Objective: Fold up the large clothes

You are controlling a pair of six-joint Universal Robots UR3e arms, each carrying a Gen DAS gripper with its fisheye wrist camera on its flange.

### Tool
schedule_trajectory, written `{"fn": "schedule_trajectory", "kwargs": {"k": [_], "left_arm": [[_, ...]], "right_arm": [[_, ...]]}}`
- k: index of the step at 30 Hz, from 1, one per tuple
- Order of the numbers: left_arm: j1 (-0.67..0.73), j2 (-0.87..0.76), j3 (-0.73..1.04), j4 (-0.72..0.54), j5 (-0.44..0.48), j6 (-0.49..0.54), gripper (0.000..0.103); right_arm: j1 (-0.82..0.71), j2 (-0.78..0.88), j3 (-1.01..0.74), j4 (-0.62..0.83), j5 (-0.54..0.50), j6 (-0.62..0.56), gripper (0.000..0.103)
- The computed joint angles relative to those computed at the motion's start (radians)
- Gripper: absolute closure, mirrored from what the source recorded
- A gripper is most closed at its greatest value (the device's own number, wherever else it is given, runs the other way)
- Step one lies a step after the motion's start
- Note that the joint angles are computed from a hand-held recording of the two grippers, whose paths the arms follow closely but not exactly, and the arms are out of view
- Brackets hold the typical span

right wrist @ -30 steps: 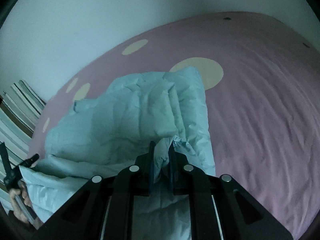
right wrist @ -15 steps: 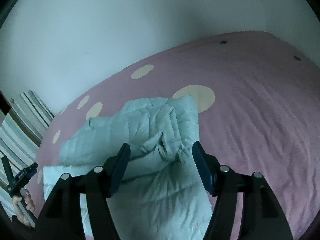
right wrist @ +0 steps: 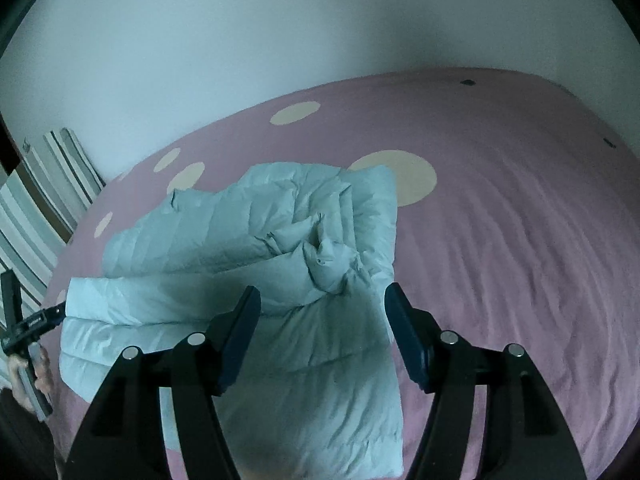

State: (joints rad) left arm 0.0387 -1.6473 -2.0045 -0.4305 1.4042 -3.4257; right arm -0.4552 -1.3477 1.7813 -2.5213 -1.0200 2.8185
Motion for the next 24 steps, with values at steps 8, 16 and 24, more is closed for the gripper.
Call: {"fn": "schedule_trajectory", "kwargs": {"k": [8, 16, 24], "left_arm": [[0.001, -0.029, 0.011, -0.015, -0.051, 0.037, 0.041], [-0.007, -0.065, 0.016, -0.025, -0.091, 0.067, 0.051], [-0.028, -0.090, 0.040, -0.025, -0.076, 0.086, 0.077]], "right_arm": [[0.036, 0.113, -0.088, 0.042, -0.034, -0.034, 0.039], [0.053, 0.151, -0.116, 0.052, -0.056, -0.046, 0.039], [0.056, 0.160, -0.147, 0.040, -0.052, -0.052, 0.041]]}}
